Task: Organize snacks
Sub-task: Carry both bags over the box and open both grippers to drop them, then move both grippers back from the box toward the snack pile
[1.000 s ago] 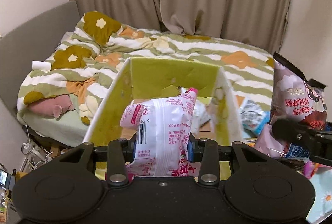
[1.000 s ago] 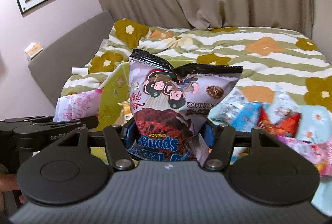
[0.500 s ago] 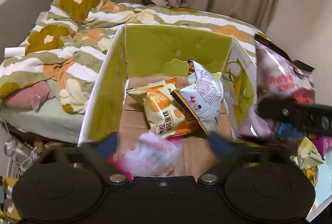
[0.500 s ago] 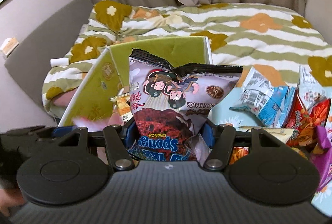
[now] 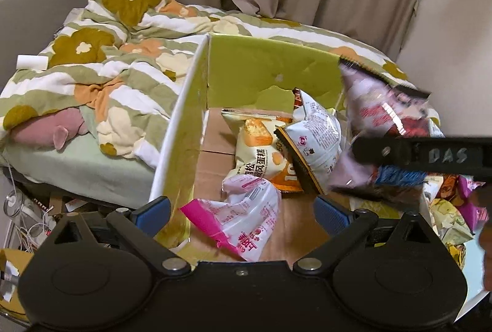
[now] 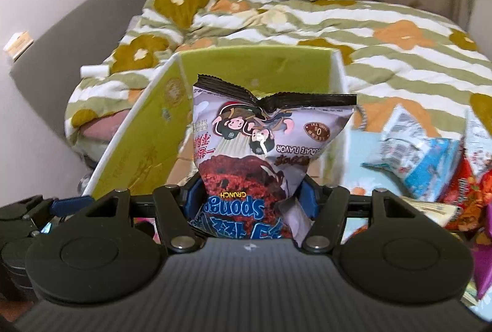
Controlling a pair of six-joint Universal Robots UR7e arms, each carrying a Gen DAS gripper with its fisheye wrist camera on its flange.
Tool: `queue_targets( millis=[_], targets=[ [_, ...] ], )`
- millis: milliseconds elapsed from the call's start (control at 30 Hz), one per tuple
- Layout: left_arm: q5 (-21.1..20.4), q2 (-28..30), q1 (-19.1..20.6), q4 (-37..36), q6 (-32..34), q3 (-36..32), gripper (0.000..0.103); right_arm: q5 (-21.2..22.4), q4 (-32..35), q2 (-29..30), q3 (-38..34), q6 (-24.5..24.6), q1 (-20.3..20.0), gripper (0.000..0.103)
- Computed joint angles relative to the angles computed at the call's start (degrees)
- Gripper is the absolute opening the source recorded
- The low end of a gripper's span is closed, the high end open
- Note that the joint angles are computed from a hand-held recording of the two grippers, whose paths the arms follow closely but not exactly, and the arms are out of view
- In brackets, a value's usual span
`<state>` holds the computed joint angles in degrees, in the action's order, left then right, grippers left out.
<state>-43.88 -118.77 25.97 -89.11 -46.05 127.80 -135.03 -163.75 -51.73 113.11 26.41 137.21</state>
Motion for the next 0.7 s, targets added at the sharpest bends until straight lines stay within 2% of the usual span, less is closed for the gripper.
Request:
queue_targets(
  millis=[200,233,267,300,533,700],
  targets=[
    [1.2,-0.6,-3.2,6.4,-6.7,-1.3,0.101,6.6,1.8,-0.2,-0.3,-0.7,-2.3,0.078],
    [1.5,-0.7,-3.5,7.0,-7.5,-1.3,0.101,7.1,2.2,-0.2,-0.4,-0.7,-2.6,0.083],
    [1.8,-0.8,-3.8,7.6,-8.4,-1.3,0.101,7.3,2.4,-0.3,-0.3,-0.6,-2.8,0.097],
    [2.2,-1.0,-4.1,8.2,-9.2,-1.3,0.101,7.1,1.7,-0.3,0.0,-0.4,-2.8,0.103],
    [2.8,-1.0,-5.4,11.8,-12.7,-1.7,0.101,4.5,-7.1,-0.7,3.3,-1.7,-2.1,0.103],
    [3.5,-0.9,-6.3,11.9,-12.6,-1.9,0.101,2.8,-13.6,-0.7,5.1,-3.2,-1.3,0.103]
  ],
)
